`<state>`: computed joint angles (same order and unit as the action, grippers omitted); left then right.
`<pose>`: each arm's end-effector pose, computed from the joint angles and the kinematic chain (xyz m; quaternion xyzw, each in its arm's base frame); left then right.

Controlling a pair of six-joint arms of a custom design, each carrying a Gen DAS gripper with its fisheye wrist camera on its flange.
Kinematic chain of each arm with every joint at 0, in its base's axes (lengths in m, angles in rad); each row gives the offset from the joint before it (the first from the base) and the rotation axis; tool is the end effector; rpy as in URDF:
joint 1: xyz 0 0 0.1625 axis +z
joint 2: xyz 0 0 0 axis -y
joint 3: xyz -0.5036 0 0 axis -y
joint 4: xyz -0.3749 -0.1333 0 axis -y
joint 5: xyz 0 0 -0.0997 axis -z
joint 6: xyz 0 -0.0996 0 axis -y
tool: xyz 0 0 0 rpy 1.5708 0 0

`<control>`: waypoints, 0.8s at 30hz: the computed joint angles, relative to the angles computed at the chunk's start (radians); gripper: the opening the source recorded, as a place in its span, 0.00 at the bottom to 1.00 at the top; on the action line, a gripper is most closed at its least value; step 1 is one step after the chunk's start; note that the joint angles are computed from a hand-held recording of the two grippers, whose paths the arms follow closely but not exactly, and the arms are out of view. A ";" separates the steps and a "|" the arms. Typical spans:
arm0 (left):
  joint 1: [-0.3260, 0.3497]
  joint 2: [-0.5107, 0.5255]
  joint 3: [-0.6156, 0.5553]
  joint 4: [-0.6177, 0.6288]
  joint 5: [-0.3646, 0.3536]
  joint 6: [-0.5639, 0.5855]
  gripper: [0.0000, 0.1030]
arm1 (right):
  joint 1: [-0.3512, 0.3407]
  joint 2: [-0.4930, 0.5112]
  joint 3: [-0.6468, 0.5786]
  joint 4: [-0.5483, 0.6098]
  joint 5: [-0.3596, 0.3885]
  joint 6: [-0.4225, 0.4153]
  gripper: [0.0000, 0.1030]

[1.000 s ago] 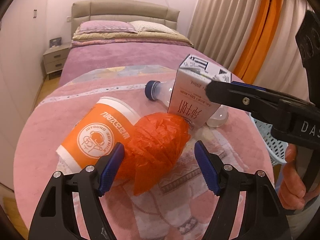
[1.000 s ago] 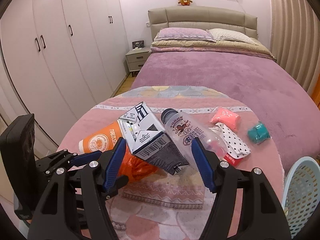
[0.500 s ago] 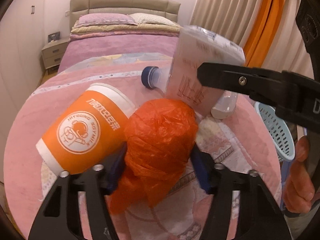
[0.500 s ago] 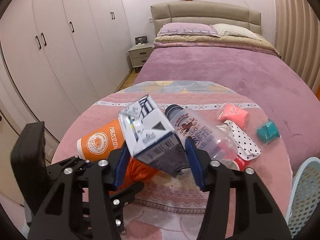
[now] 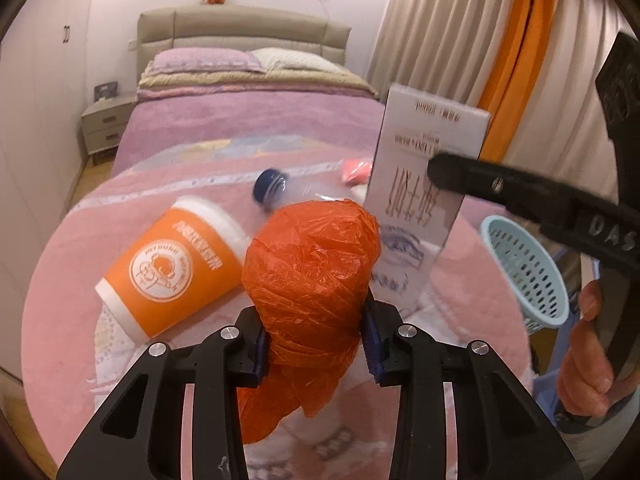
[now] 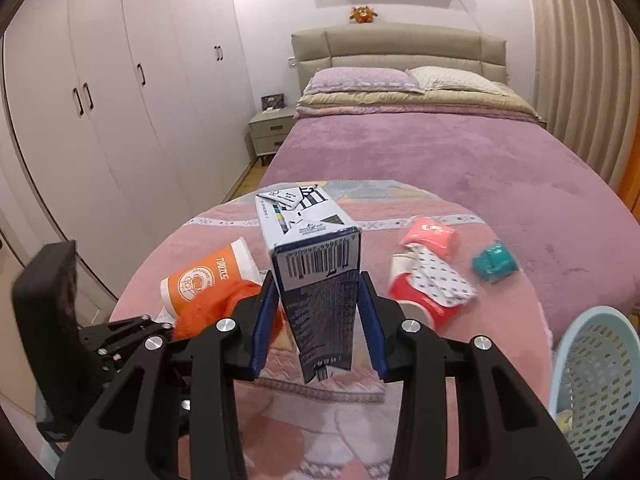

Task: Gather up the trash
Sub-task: 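Grasp the small white carton with the right gripper while the left gripper grasps the orange bag, then carry carton and orange bag to the wastebasket and open both grippers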

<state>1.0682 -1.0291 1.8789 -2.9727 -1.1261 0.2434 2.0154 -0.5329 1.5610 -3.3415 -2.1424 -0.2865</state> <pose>-0.1535 -0.6450 0.2881 0.2860 0.8958 -0.2910 0.1760 0.3975 -0.6497 0.1030 0.2241 -0.8715 0.3678 0.2344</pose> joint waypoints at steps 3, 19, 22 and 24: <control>-0.023 -0.003 0.001 -0.008 -0.018 0.004 0.34 | 0.001 -0.031 0.044 -0.027 -0.010 0.009 0.35; -0.107 0.084 -0.037 0.010 -0.137 0.027 0.34 | -0.022 -0.186 0.278 -0.241 -0.163 0.045 0.35; -0.121 0.112 -0.056 0.022 -0.175 0.028 0.34 | -0.034 -0.221 0.321 -0.293 -0.186 0.048 0.35; -0.132 0.131 -0.070 0.033 -0.196 0.027 0.34 | -0.045 -0.246 0.352 -0.333 -0.207 0.051 0.35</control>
<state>0.9361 -0.8978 1.8088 -2.9396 -1.3218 0.2705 1.9707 -0.7789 1.9130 -3.6742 -2.3489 -0.2353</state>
